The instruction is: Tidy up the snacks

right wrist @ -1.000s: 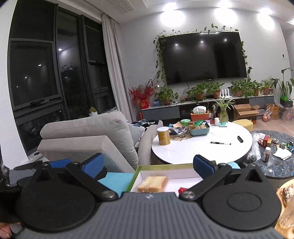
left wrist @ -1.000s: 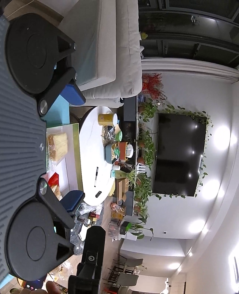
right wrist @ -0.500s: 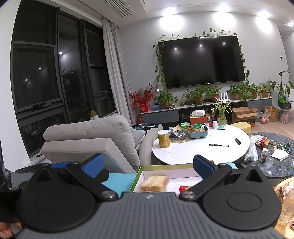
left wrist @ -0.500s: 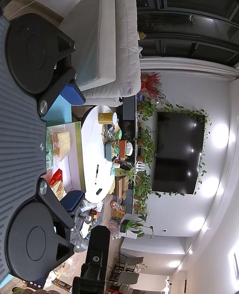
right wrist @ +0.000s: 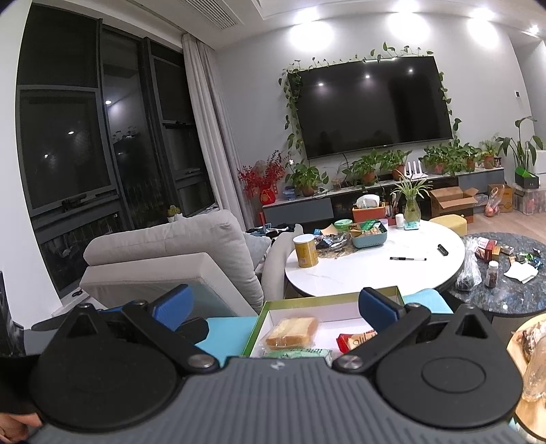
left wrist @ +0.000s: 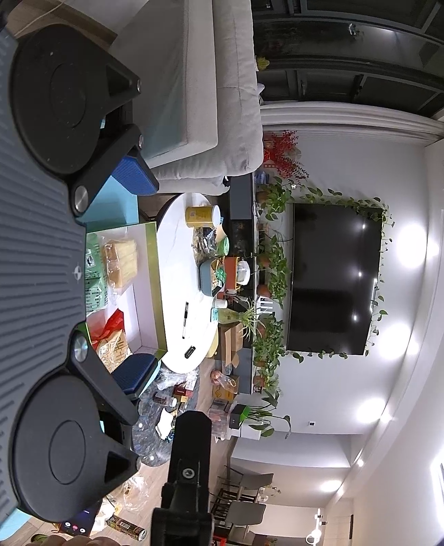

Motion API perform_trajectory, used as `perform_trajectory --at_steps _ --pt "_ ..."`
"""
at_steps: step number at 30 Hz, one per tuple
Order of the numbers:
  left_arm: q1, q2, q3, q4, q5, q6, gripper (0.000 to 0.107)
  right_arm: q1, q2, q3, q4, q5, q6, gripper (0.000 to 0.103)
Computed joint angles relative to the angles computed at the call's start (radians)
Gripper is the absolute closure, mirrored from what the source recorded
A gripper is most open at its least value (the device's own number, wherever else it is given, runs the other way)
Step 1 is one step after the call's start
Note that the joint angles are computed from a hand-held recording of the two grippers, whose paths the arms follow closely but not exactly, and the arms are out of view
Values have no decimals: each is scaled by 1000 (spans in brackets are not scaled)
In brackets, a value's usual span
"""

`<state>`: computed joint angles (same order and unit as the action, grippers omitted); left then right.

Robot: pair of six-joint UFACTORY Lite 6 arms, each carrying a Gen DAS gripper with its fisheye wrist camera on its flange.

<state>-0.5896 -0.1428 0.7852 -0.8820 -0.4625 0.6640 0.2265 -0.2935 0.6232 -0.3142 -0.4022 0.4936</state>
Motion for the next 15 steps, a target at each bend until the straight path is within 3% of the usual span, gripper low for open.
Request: perform_trajectory --at_steps 11,15 --pt "2 -47 -57 -42 18 16 8 -5 -11 -37 -53 21 68 45" --pt "9 -80 -94 -30 42 5 8 -54 -17 -54 -216 20 217 45"
